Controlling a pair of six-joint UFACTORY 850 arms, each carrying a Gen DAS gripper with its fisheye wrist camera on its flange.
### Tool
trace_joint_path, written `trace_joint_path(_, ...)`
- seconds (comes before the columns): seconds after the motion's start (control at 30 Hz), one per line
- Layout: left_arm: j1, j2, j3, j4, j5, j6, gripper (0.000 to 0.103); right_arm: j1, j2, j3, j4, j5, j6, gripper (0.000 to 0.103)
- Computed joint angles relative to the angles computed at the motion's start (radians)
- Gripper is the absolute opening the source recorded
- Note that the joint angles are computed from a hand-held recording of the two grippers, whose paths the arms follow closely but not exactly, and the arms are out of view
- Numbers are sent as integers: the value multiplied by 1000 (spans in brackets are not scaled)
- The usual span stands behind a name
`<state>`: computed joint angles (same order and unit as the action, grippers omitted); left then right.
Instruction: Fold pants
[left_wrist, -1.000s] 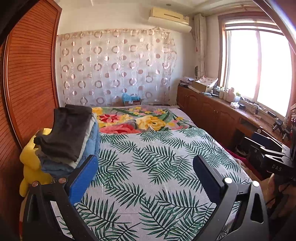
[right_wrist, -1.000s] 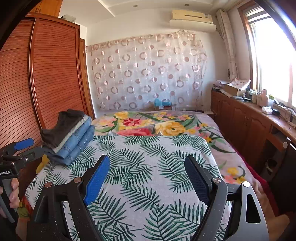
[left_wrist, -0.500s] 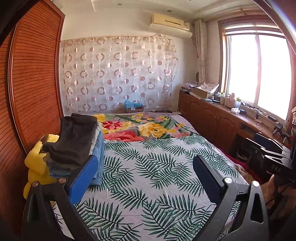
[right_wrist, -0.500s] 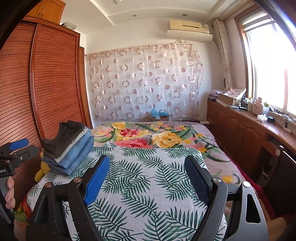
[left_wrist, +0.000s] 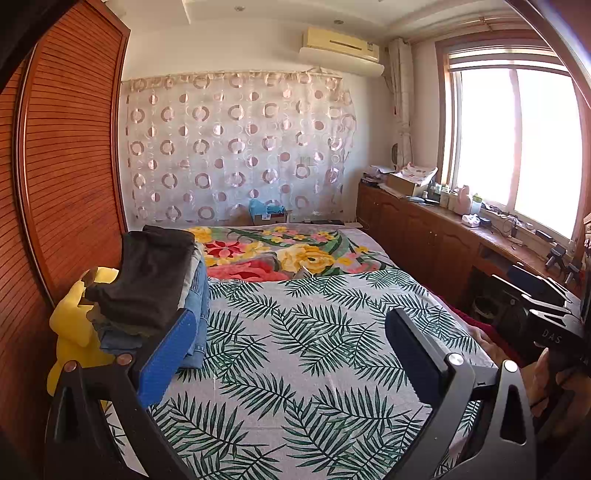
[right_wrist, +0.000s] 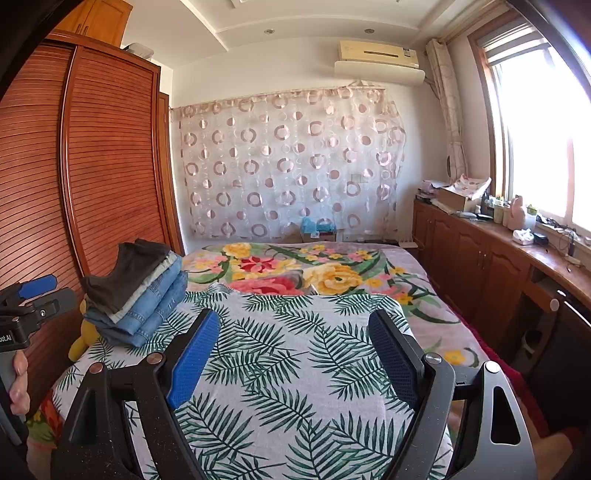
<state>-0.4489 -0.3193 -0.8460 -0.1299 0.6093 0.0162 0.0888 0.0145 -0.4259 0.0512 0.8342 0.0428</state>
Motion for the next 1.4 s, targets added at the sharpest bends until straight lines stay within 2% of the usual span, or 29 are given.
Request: trace_joint_path(1.4,6,24,14,6,-3,4,102,-12,9,17,-25,17,11,85)
